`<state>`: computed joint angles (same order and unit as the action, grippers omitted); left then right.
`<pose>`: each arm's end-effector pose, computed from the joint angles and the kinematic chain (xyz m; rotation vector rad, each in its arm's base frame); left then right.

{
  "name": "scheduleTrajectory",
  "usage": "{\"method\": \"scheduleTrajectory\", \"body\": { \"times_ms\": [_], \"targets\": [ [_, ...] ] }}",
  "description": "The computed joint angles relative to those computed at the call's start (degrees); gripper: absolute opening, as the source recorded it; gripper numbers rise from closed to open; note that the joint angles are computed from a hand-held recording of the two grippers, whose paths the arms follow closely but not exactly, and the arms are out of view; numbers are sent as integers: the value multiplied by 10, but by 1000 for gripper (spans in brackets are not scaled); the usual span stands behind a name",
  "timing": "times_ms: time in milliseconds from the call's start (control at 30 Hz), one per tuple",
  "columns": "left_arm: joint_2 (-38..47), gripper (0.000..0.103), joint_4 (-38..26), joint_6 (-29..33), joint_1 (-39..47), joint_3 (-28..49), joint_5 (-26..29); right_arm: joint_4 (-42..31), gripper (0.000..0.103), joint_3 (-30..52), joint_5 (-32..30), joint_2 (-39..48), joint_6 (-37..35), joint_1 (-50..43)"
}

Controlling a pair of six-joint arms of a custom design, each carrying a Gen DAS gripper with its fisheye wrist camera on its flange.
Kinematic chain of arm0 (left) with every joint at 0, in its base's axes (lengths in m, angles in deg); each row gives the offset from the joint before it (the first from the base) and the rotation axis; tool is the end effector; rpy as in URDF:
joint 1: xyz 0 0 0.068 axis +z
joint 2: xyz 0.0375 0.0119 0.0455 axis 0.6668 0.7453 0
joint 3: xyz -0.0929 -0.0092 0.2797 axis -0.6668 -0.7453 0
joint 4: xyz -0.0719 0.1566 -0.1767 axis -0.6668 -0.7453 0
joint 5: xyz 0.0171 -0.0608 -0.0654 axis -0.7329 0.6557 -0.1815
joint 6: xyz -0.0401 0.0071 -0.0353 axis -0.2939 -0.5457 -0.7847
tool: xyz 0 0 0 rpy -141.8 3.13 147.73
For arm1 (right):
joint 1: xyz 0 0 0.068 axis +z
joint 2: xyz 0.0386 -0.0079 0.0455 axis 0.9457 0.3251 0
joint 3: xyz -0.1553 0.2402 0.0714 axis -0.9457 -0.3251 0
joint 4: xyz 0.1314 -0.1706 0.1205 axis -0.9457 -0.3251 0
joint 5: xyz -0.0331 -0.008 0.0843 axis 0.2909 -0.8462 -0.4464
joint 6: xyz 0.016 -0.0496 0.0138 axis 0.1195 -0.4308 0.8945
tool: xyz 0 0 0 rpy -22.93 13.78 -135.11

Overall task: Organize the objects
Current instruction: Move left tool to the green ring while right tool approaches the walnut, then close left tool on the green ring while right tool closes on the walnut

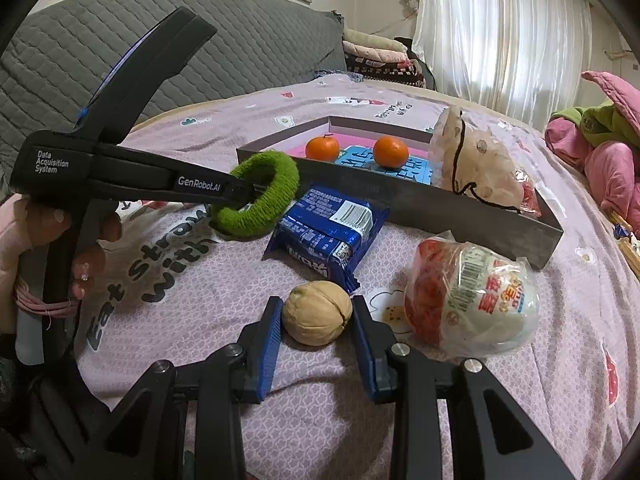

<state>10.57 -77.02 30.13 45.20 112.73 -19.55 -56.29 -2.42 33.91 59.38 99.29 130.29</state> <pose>0.2784 0.0057 0.1951 0.4384 2.4325 -0.2256 0.1212 0.1634 0.1820 -0.1849 2.2904 0.0679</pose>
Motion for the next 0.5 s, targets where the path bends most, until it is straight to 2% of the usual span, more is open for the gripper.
{"method": "scheduleTrajectory", "body": {
  "times_ms": [500],
  "targets": [
    [-60,15,-3,25,22,-27,44,-41,34,15,15,-37,10,7]
  ]
}}
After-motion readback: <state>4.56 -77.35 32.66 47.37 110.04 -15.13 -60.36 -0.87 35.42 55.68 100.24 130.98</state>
